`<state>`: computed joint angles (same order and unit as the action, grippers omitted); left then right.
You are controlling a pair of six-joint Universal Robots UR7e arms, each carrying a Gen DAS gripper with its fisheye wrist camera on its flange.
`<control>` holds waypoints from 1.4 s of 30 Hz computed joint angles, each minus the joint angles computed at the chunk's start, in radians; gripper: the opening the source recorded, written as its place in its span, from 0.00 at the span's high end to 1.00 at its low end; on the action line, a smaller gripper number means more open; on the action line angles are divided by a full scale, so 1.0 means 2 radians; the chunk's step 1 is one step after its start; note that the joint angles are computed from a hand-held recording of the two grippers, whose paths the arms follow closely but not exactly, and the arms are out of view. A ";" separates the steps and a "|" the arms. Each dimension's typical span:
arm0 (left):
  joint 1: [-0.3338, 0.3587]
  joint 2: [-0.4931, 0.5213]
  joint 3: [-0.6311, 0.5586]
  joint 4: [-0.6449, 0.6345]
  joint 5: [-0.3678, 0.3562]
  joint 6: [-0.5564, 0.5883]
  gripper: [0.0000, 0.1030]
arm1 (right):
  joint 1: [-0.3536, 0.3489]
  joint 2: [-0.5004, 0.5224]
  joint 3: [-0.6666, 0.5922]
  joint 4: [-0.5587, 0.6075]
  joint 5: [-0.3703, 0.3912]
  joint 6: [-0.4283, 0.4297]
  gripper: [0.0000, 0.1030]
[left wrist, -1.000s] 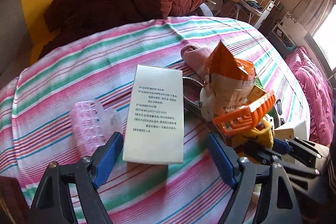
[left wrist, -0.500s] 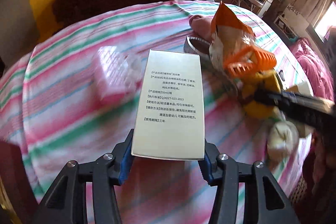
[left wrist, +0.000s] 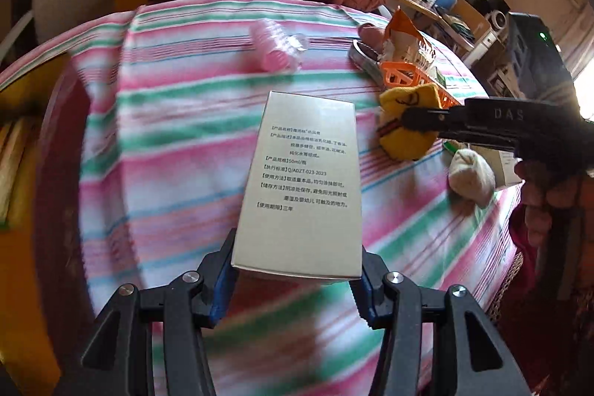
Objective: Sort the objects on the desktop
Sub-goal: 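Carry the white box and yellow glove into the gold tray and open both tools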
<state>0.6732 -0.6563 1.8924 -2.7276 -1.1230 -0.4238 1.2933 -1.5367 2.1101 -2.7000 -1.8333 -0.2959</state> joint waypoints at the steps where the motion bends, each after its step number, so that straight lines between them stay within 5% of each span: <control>1: -0.002 -0.004 0.008 0.000 0.003 -0.006 0.46 | 0.004 0.003 -0.001 0.003 -0.004 -0.009 0.71; 4: -0.001 0.000 0.008 -0.002 0.003 -0.006 0.42 | 0.015 0.011 0.001 -0.020 -0.032 -0.023 0.67; 8: 0.000 0.007 -0.012 0.021 0.014 -0.011 0.41 | 0.012 0.008 0.003 -0.024 -0.022 -0.015 0.53; 12: 0.002 0.022 -0.036 0.031 0.018 0.000 0.41 | 0.019 0.015 0.004 -0.033 -0.042 -0.025 0.53; 16: 0.002 0.037 -0.053 0.034 0.028 0.021 0.41 | 0.026 0.025 0.002 -0.045 -0.061 -0.038 0.57; 18: 0.003 0.046 -0.060 0.040 0.041 0.028 0.43 | 0.030 0.030 0.002 -0.050 -0.067 -0.052 0.68; 27: 0.000 0.055 -0.066 0.046 0.061 0.039 0.40 | 0.026 0.026 -0.001 -0.045 -0.061 -0.055 0.71; 29: -0.002 0.054 -0.064 0.044 0.069 0.036 0.48 | 0.026 0.026 0.000 -0.046 -0.060 -0.054 0.71; 33: 0.008 0.040 -0.045 0.005 0.037 0.015 0.49 | 0.027 0.023 0.004 -0.054 -0.056 -0.057 0.74; 42: -0.012 -0.007 0.008 -0.041 0.029 0.021 0.49 | 0.035 0.021 0.012 -0.054 -0.046 -0.068 0.74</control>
